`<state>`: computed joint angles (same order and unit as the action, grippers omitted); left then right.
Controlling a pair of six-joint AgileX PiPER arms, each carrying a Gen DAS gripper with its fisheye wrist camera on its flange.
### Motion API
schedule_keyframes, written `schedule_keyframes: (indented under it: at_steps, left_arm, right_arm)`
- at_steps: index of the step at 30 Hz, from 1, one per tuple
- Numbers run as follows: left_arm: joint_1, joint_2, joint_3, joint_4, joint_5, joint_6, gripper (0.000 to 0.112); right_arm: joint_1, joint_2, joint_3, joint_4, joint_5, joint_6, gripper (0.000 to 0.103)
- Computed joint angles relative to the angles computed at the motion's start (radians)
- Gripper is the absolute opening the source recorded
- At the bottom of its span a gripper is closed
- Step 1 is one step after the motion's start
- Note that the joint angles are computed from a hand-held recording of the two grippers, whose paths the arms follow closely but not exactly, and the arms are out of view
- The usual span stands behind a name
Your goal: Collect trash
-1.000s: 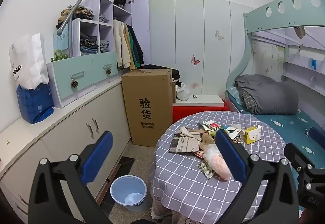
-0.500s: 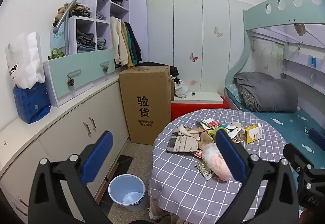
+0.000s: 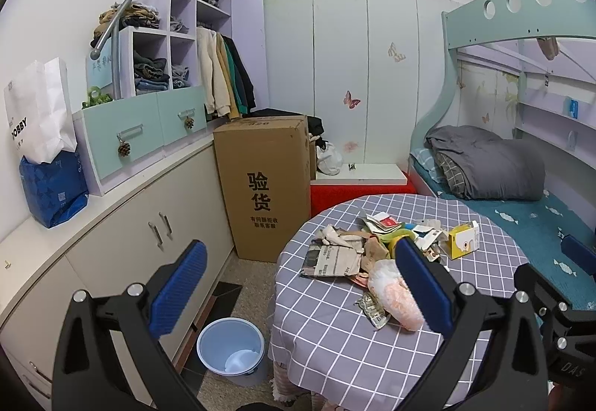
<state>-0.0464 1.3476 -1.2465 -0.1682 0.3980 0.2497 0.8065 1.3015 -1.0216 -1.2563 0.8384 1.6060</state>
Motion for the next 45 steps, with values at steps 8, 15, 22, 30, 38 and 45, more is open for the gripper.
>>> schedule_keyframes:
  at_steps: [8, 15, 22, 30, 38, 45]
  left_arm:
    - [0.006, 0.009, -0.006, -0.009, 0.007, 0.008, 0.099]
    - [0.014, 0.012, -0.012, -0.023, 0.012, 0.024, 0.099]
    - [0.02, 0.016, -0.012, -0.028, 0.016, 0.03, 0.099]
    - [0.022, 0.017, -0.014, -0.029, 0.017, 0.031, 0.099]
    - [0.024, 0.017, -0.014, -0.039, 0.017, 0.041, 0.099]
    - [0.022, 0.015, -0.007, -0.034, 0.015, 0.038, 0.099]
  right_arm:
    - [-0.01, 0.007, -0.003, 0.011, -0.015, -0.009, 0.097]
    - [-0.013, 0.013, -0.006, 0.014, -0.024, -0.012, 0.097]
    - [-0.013, 0.015, -0.007, 0.015, -0.025, -0.012, 0.097]
    - [-0.009, 0.017, -0.003, 0.011, -0.025, -0.003, 0.097]
    - [-0.011, 0.018, -0.008, 0.017, -0.026, -0.011, 0.097]
    - [-0.013, 0.019, -0.009, 0.017, -0.029, -0.012, 0.097]
